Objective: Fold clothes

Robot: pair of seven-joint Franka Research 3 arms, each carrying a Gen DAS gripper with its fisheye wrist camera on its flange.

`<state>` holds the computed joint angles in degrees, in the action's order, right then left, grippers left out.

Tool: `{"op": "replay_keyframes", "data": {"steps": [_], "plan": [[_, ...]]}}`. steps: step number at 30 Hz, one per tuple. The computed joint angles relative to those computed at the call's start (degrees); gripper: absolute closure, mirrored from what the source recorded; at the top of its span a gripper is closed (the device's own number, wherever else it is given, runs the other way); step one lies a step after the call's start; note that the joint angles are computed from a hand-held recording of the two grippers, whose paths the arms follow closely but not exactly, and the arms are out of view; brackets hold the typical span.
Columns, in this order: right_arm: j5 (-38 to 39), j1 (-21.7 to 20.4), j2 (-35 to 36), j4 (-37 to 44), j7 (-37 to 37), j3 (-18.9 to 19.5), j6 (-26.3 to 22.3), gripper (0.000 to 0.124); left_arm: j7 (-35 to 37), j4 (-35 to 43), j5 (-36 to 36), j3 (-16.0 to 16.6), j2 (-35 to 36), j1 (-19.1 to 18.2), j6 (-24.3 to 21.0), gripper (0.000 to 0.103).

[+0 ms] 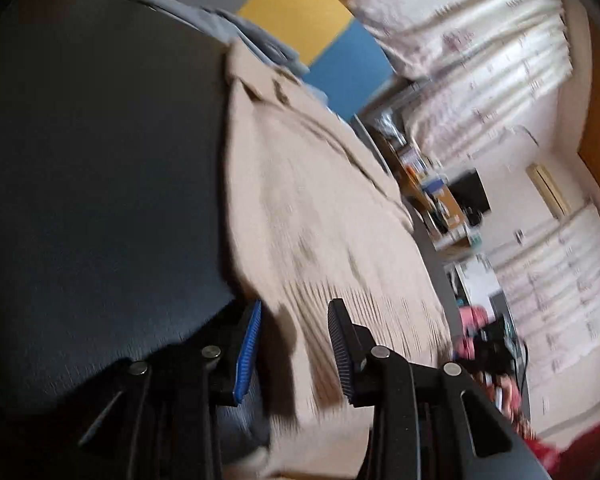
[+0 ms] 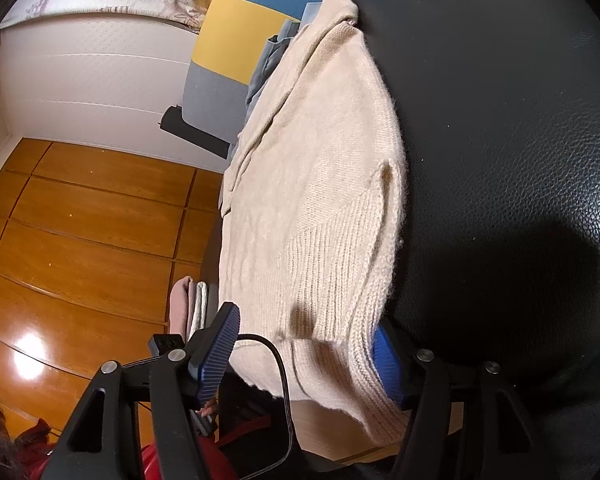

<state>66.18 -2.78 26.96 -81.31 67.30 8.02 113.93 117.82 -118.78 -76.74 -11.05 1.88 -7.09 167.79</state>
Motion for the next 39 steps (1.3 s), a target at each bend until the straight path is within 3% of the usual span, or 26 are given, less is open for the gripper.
{"op": "replay_keyframes", "data": {"steps": [2, 6, 8, 10, 11, 16, 20, 23, 28, 31, 37, 39], "plan": [[-0.25, 0.04, -0.02, 0.09, 0.15, -0.07, -0.01, 0.059, -1.51, 1.75, 0.18, 0.23, 1.52, 0.36, 1.24, 0.069], [-0.69, 0.09, 0.1, 0.38, 0.33, -0.1, -0.11, 0.059, -11.09, 2.4, 11.42, 0.86, 3.16, 1.95, 3.95, 0.068], [-0.79, 0.09, 0.16, 0.49, 0.41, -0.08, -0.16, 0.059, -6.65, 5.63, 7.07, -0.33, 5.43, 4.51, -0.08, 0.067], [-0.41, -0.02, 0.12, 0.29, 0.38, 0.02, -0.1, 0.059, 2.14, 7.49, -1.97, -1.42, 6.24, 7.44, -7.73, 0.066], [-0.22, -0.07, 0.09, 0.17, 0.35, 0.06, -0.07, 0.059, 3.87, 7.74, -2.74, -1.2, 6.32, 7.89, -11.11, 0.066], [0.38, -0.16, 0.02, -0.15, 0.19, 0.08, -0.06, 0.058, 3.55, 7.75, 8.6, -0.4, 5.67, 7.13, -19.75, 0.067], [0.33, -0.19, 0.16, 0.06, 0.09, 0.07, -0.26, 0.058, 4.35, 6.53, 9.18, 0.26, 3.93, 7.77, -27.88, 0.067], [0.45, -0.14, 0.04, -0.16, -0.1, 0.09, -0.02, 0.058, 7.94, 4.63, 2.49, 0.77, 2.53, 7.85, -31.58, 0.067], [0.32, 0.15, -0.29, -0.49, -0.15, 0.03, 0.44, 0.058, 14.21, 1.7, -11.33, 1.63, 1.49, 6.66, -31.61, 0.067], [-0.31, 0.35, -0.2, -0.08, 0.02, -0.08, 0.31, 0.058, 13.74, 0.22, -14.78, 1.99, 0.6, 5.83, -29.92, 0.069], [-4.71, 1.78, -0.2, 1.56, 1.02, -0.61, 0.82, 0.058, 6.88, 1.0, -4.87, 1.49, 0.32, 3.41, -24.94, 0.069], [-8.19, 3.07, -0.89, 1.64, 0.67, -1.15, 2.25, 0.065, 4.87, 1.05, -2.26, 1.33, 0.1, 2.86, -23.41, 0.072]]}}
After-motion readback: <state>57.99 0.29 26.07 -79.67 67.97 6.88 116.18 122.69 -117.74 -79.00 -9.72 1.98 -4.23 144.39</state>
